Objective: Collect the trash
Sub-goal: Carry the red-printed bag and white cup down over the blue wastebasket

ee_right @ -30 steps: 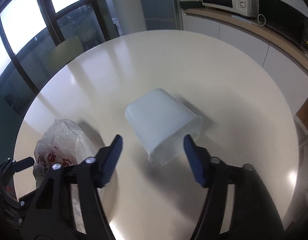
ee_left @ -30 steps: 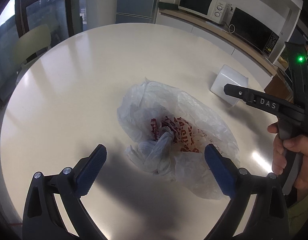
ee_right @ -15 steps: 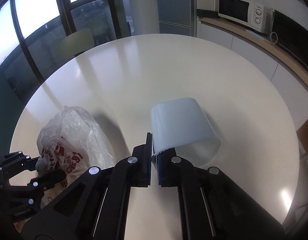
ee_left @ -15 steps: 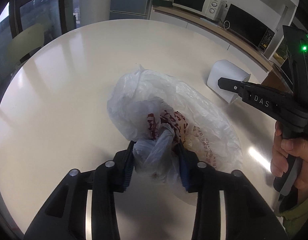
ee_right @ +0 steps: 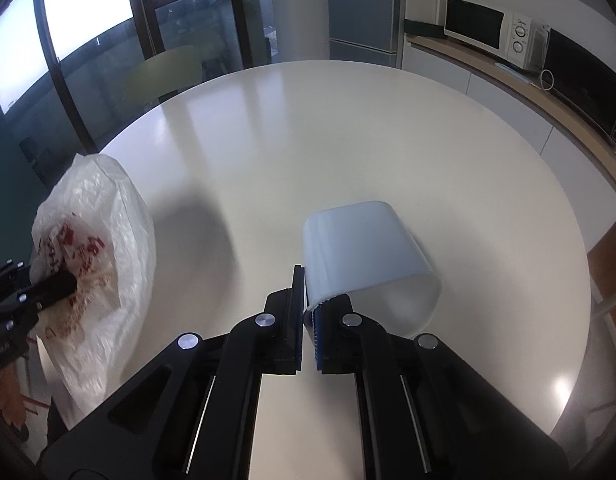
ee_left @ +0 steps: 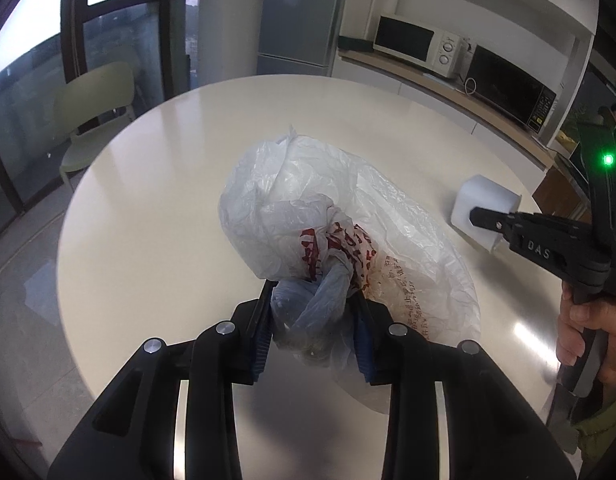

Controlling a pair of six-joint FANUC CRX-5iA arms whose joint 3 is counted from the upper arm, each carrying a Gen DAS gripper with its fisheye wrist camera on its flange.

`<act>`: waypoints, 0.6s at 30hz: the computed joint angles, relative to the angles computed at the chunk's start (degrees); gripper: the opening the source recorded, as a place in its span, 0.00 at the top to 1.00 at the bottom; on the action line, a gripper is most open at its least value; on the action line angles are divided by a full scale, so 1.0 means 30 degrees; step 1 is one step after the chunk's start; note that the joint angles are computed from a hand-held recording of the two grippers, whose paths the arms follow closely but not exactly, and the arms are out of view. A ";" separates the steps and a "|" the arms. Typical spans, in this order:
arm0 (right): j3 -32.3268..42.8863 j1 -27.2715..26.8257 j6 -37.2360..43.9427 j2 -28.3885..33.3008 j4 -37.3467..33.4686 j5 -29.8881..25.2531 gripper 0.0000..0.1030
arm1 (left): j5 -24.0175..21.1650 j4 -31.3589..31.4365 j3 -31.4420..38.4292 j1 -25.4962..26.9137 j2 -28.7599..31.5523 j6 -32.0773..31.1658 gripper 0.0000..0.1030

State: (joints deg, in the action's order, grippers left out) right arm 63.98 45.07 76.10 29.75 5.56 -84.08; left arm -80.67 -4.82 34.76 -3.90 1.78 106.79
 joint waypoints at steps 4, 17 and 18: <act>-0.3289 0.0854 -0.0715 -0.2239 0.0465 0.1346 0.97 | 0.0149 -0.0679 -0.0958 -0.0202 -0.1233 0.0216 0.68; -1.2025 0.4197 -0.3592 -0.8713 0.2517 0.5150 0.97 | -0.0176 -0.3010 -0.3518 -0.1954 -0.4717 0.0928 0.68; -1.2434 0.4478 -0.3770 -0.9103 0.2606 0.5311 0.97 | -0.0159 -0.3115 -0.3758 -0.2092 -0.5035 0.1006 0.68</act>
